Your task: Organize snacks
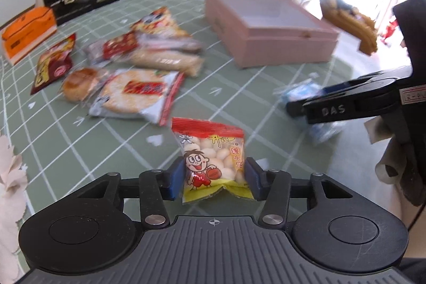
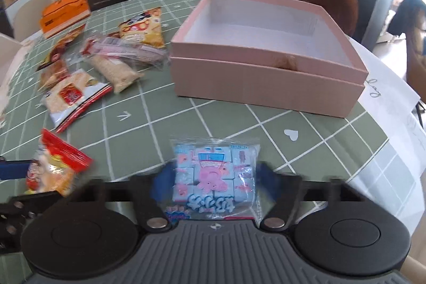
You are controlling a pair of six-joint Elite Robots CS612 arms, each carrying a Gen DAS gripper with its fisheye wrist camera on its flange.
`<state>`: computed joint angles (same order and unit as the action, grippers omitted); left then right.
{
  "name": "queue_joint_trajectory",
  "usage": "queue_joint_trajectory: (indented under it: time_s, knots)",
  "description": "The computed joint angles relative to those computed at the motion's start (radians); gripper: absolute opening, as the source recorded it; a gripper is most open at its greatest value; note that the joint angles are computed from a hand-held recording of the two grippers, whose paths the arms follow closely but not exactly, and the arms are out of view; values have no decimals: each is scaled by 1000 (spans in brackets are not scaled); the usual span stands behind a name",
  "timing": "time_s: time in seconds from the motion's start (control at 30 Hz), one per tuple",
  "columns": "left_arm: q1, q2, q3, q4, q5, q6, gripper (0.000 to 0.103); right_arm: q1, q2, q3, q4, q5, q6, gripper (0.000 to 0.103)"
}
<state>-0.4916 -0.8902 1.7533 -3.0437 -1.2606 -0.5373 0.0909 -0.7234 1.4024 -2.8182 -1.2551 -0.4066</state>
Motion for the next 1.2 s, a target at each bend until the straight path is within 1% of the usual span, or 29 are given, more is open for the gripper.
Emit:
queue_joint_trajectory:
  time_s: [0.07, 0.17, 0.27, 0.3, 0.33, 0.37, 0.4, 0.43, 0.53, 0.6, 0.63, 0.7, 0.77, 0.87, 0.9, 0.93, 1.0, 1.03, 1.07, 1.1, 1.13, 1.2]
  knots:
    - [-5, 0, -1, -54, 2, 10, 52, -8, -16, 3, 46, 17, -14, 60]
    - [-1, 8, -25, -174, -4, 52, 52, -26, -48, 21, 65, 36, -4, 60]
    - [19, 37, -93, -305, -24, 106, 52, -44, -75, 20, 33, 58, 14, 60]
    - [28, 50, -126, -332, -35, 125, 52, -48, -79, 9, 14, 61, 23, 60]
    - [42, 64, -169, -330, -64, 133, 52, -51, -79, -8, -5, 60, 36, 60]
    - [54, 75, -208, -292, -97, 131, 53, -53, -74, -33, -16, 56, 53, 60]
    - [68, 89, -257, -223, -134, 125, 53, -53, -66, -65, -14, 52, 69, 60]
    - [78, 104, -296, -176, -158, 123, 53, -53, -52, -105, 0, 46, 84, 60]
    - [91, 164, -384, -136, -178, 132, 53, -48, 5, -232, 40, 21, 109, 60]
    - [99, 200, -435, -100, -208, 130, 53, -42, 55, -331, 99, 1, 136, 60]
    - [102, 218, -462, -79, -217, 134, 53, -40, 81, -380, 133, 7, 148, 60]
    - [105, 244, -497, -41, -216, 139, 53, -36, 140, -484, 204, 21, 174, 60]
    - [109, 268, -532, 6, -212, 137, 53, -27, 210, -606, 290, 24, 199, 61]
    - [121, 290, -560, 31, -218, 146, 53, -25, 308, -771, 432, 79, 238, 62]
    - [121, 300, -574, 36, -212, 152, 53, -26, 332, -808, 455, 88, 260, 62]
    - [121, 312, -591, 45, -206, 155, 51, -28, 338, -812, 452, 91, 279, 62]
    - [122, 333, -631, 78, -199, 150, 51, -34, 338, -795, 418, 94, 307, 65]
    - [122, 342, -657, 118, -189, 156, 51, -38, 331, -775, 395, 93, 316, 69]
    - [120, 354, -686, 164, -169, 165, 51, -42, 323, -757, 376, 85, 321, 70]
    - [123, 362, -706, 185, -157, 161, 51, -45, 314, -735, 355, 78, 319, 70]
    - [126, 367, -710, 167, -158, 128, 51, -48, 305, -718, 338, 69, 312, 70]
    - [135, 349, -677, 105, -166, 57, 51, -53, 277, -660, 291, 40, 295, 70]
